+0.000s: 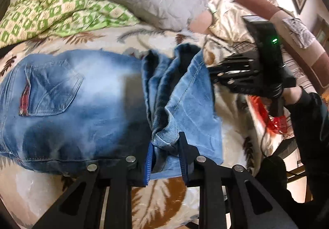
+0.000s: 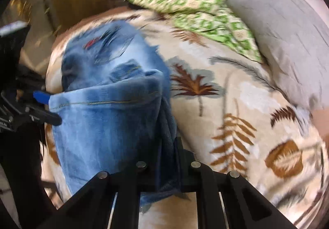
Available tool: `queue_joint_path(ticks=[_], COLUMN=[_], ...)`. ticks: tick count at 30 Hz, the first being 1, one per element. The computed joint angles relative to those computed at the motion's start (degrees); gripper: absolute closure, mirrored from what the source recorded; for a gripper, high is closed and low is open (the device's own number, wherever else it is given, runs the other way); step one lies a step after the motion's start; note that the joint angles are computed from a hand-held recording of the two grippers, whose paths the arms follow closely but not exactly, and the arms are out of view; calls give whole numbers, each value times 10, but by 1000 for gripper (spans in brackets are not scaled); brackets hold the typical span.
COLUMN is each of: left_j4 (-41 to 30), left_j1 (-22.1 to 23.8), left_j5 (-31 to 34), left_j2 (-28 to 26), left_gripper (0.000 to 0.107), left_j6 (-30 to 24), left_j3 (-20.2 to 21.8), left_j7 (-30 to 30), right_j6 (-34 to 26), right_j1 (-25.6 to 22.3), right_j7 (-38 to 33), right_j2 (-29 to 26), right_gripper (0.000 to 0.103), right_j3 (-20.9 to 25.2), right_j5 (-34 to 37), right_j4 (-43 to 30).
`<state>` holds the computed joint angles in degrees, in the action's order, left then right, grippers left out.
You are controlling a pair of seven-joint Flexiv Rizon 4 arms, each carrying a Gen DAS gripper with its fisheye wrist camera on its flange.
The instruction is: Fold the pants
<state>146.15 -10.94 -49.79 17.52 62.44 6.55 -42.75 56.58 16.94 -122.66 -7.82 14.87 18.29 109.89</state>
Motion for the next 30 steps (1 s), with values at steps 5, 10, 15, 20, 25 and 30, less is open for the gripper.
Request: queue_joint_path(ticks=[5,10,15,20,25,30], left_j4=[8,7,-3,-61,-126,-165], left_j1=[24,40,39,43,49,63], left_j5=[-2,-2,-39,19,86,188], left_j2=[-54,-32,-8,-65,-155,-211], left_gripper=[83,54,22,22,22,36], left_j6=[-6,-35,-5,20,57,52], left_j3=[1,7,8,-17,-48,-58], left_j7=[-13,-10,2,-16,-78,-154], right_j6=[15,42,75,123,134,142], right_j1=[19,21,8,3,38,66], right_j7=[125,163,169,110,166,189], right_j2=[-52,-57,-12,58,85,87], right_gripper=[94,91,12,11,11,12], right_j3=[-15,-5,1,22,17,20], right_j5=[-68,-120,-114,-21,-19,44], right_j4=[-11,3,36,93,143,161])
